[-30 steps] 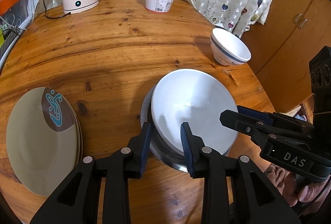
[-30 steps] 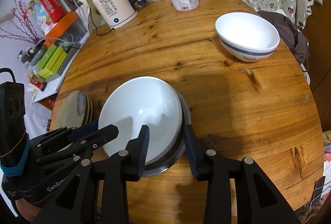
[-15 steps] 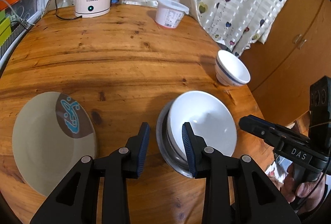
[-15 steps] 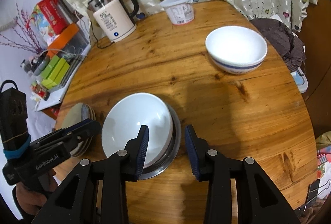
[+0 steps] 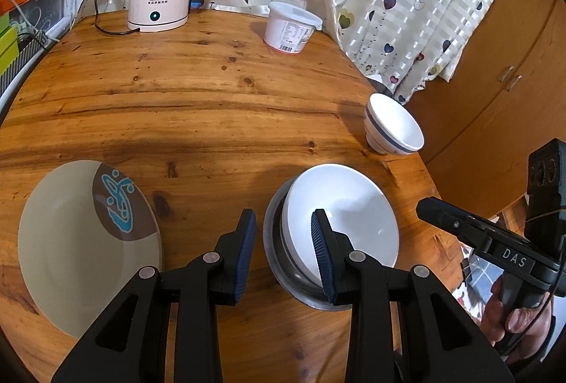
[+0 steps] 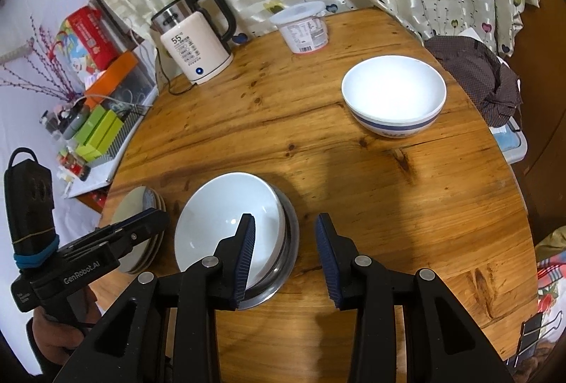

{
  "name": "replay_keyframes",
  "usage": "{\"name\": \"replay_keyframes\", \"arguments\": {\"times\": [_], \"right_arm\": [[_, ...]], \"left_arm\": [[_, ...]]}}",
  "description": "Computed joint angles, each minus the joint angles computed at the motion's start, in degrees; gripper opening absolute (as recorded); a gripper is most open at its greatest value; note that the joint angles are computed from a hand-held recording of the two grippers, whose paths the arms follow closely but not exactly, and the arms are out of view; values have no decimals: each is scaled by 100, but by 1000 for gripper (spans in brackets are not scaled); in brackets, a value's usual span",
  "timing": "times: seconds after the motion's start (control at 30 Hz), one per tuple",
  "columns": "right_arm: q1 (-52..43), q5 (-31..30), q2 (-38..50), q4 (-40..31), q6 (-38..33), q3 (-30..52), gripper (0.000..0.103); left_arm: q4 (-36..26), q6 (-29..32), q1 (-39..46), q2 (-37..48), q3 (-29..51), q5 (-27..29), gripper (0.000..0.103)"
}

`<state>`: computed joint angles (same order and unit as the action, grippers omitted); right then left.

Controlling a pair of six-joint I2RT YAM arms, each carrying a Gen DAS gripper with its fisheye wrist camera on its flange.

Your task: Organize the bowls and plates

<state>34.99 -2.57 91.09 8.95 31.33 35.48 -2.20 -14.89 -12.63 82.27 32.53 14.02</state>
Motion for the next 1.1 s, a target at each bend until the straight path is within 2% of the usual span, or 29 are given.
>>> {"name": "replay_keyframes", "arguments": {"times": [0.7, 1.1], "right_arm": [[-699, -266, -45, 29, -167, -5, 36], [-1339, -416, 2, 0, -356, 116, 36]], "left_arm": [[-215, 59, -328, 702, 941, 126, 34], [-644, 224, -718, 1505, 2115, 233, 34]]}}
